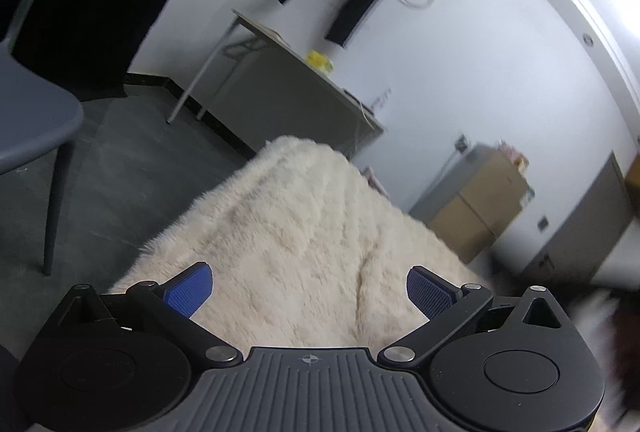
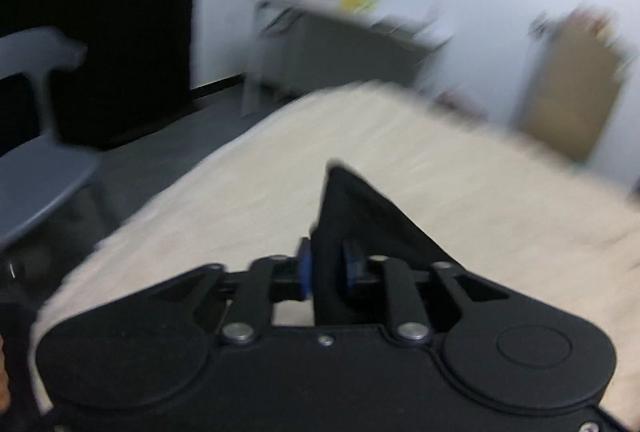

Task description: Fold clothes

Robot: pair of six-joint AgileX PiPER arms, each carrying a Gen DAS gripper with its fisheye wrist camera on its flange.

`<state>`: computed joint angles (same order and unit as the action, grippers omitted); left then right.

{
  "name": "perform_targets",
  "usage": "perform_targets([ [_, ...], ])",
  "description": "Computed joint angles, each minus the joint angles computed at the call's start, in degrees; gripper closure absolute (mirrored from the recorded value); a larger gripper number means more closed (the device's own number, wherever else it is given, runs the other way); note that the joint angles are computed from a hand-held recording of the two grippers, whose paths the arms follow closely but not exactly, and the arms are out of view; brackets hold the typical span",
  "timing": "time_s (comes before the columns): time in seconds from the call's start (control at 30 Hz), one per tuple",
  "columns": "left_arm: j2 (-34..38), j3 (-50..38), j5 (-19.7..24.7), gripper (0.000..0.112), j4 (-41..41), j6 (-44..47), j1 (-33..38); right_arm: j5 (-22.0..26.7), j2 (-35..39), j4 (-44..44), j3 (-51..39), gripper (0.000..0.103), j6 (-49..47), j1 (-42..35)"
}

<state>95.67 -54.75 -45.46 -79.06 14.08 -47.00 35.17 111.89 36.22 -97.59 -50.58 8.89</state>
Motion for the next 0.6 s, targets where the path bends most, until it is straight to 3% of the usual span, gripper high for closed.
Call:
perform_targets([
  [0.07,-0.88,0.88,0.00,0.010,-0.67,-0.03,-0.04,-4.85,-0.59,10.45,7.90,0.083,-7.54,2.03],
  [0.13,-1.28,1.34,-0.28,0.010,-0.42,-0.73,0.02,-3.95,-1.65,16.31,10.46,0.062,-13.98,0.27],
  [0.23,-0.86,1.02,0.52,0.010,0.83,-1.56,0.85,-0.77,-3.20,22.33,12.78,0.044,-21.73,-3.37],
  [0.3,0.38,-1.09,3.40,0.010,-0.35,2.26,1.93,0.86,-5.15,27.46,15.68,0.039,-29.35,-9.82],
  [0.4,1.52,-3.17,5.69,0.010,-1.59,7.23,2.24,2.46,-5.09,30.10,17.21,0.038,-29.35,-18.24],
  [0.6,3.88,-6.82,9.93,0.010,-4.06,15.63,2.79,4.44,3.62,31.20,10.68,0.038,-16.48,-36.63],
])
